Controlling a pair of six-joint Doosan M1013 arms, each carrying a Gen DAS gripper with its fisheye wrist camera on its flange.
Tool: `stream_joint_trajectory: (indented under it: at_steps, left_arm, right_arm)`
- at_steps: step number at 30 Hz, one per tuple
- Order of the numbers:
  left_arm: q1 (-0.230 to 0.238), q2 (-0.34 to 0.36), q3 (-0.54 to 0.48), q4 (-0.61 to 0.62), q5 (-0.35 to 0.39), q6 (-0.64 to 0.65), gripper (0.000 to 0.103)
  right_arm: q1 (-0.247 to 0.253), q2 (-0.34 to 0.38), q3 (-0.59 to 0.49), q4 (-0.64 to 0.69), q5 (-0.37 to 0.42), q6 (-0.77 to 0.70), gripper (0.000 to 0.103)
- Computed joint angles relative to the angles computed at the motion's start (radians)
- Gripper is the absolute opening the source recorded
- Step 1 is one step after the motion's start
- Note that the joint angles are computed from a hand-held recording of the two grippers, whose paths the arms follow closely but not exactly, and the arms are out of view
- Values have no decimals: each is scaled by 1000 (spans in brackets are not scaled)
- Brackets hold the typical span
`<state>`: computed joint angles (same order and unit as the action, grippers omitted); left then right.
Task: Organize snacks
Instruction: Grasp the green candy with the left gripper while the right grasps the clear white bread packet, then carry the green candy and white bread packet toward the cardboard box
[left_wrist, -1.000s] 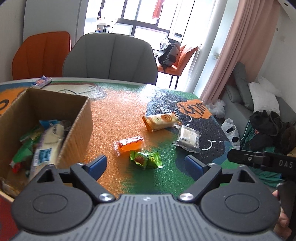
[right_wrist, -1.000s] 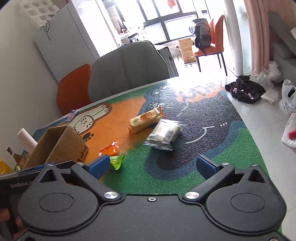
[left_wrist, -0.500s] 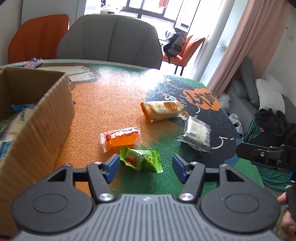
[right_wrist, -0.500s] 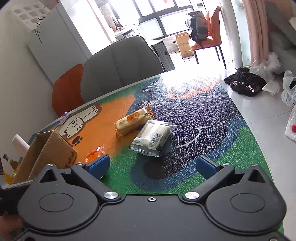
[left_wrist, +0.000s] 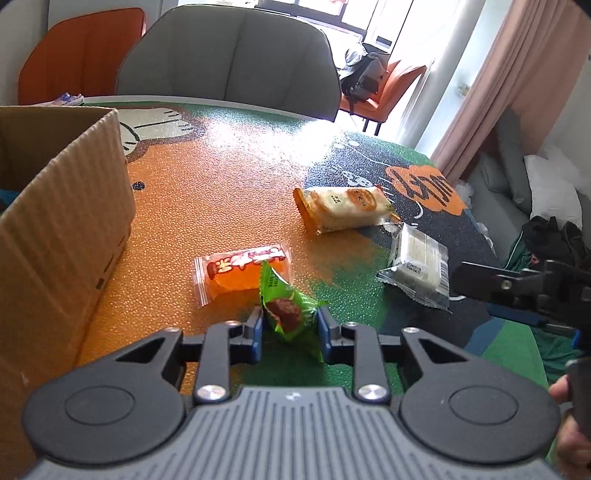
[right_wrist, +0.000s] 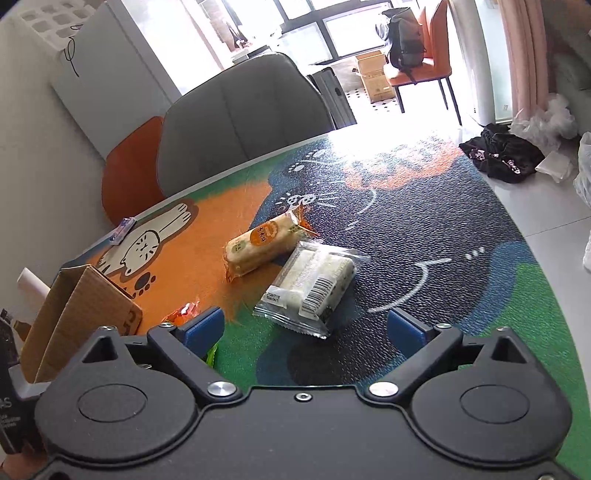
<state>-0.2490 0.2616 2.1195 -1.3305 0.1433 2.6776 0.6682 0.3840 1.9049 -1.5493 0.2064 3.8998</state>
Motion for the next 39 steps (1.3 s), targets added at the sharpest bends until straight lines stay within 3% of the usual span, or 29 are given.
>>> stream_joint_trajectory:
  at_steps: [9, 18, 24, 26, 32, 39]
  left_arm:
    - [21, -19, 10, -35, 35, 39, 27]
    - [34, -32, 20, -126, 25, 123, 27]
    - [46, -32, 26, -175, 27, 161, 27]
    - [49, -34, 28, -190, 32, 177, 27]
    - [51, -38, 34, -203, 46, 194, 27]
    - [47, -43, 41, -160, 64, 167, 27]
  right_arm:
    - [-8, 42, -53, 195, 8, -205, 93]
    - [5, 83, -121, 434, 95, -461, 93]
    - [20, 92, -143, 522, 188, -588, 68]
    - [23, 86, -138, 536, 204, -605, 52]
    - [33, 65, -104, 513, 199, -589, 50]
    - [53, 44, -88, 590, 224, -662, 54]
